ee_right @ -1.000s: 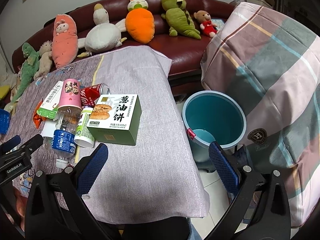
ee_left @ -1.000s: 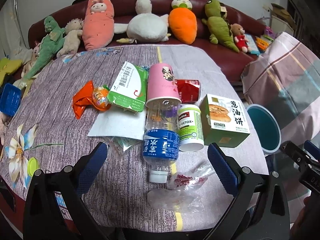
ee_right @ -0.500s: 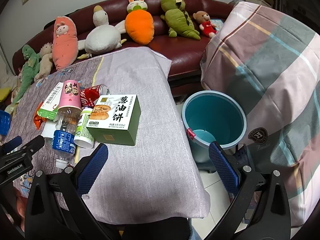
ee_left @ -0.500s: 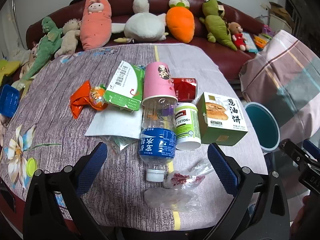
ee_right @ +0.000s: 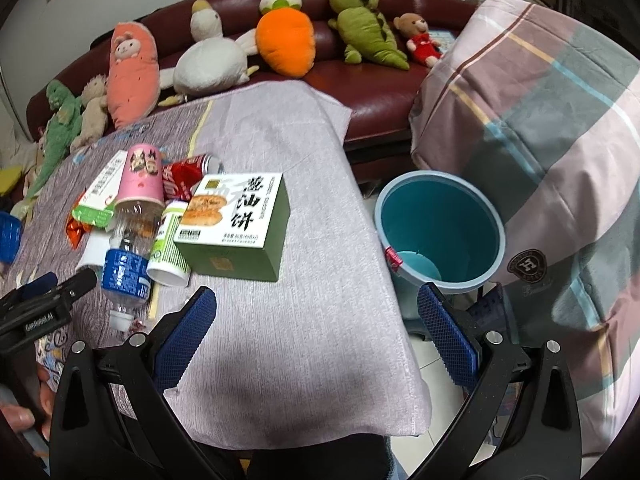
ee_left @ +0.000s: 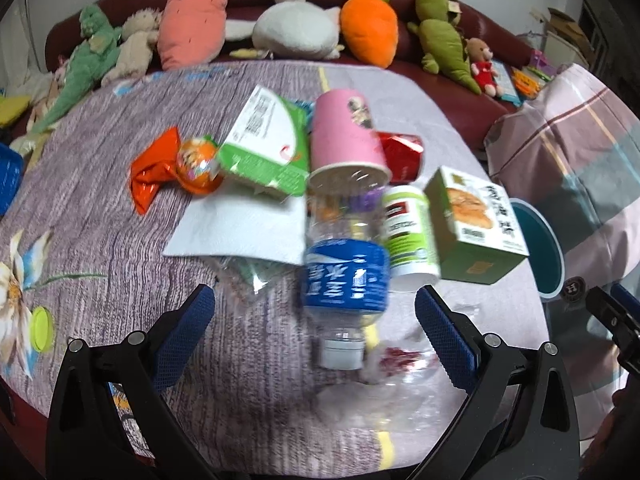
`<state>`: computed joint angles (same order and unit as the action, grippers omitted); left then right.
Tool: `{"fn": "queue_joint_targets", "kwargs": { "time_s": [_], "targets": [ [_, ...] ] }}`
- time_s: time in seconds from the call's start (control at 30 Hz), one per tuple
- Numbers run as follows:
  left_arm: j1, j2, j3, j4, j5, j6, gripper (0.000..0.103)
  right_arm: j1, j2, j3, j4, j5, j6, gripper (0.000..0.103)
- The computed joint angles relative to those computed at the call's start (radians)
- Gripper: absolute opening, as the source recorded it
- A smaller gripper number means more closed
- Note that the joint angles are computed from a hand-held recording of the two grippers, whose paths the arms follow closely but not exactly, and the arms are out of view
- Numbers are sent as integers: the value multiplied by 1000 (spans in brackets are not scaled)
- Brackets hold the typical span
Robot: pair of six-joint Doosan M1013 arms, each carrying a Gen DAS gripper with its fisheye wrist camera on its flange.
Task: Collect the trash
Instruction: 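Grasp the blue-labelled water bottle with the left tool while the right tool grasps the green pancake box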
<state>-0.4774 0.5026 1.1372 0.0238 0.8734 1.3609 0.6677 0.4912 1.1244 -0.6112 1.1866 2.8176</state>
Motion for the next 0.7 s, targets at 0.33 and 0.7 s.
{"fn": "queue_joint_targets", "kwargs": {
  "time_s": [0.33, 0.7],
  "targets": [
    [13, 80, -109, -79, 104, 144, 88, -27, 26, -9, 83, -30, -48, 97],
    [24, 138, -157, -166, 130, 221, 74, -47, 91, -91, 162, -51, -154, 97]
  ]
}}
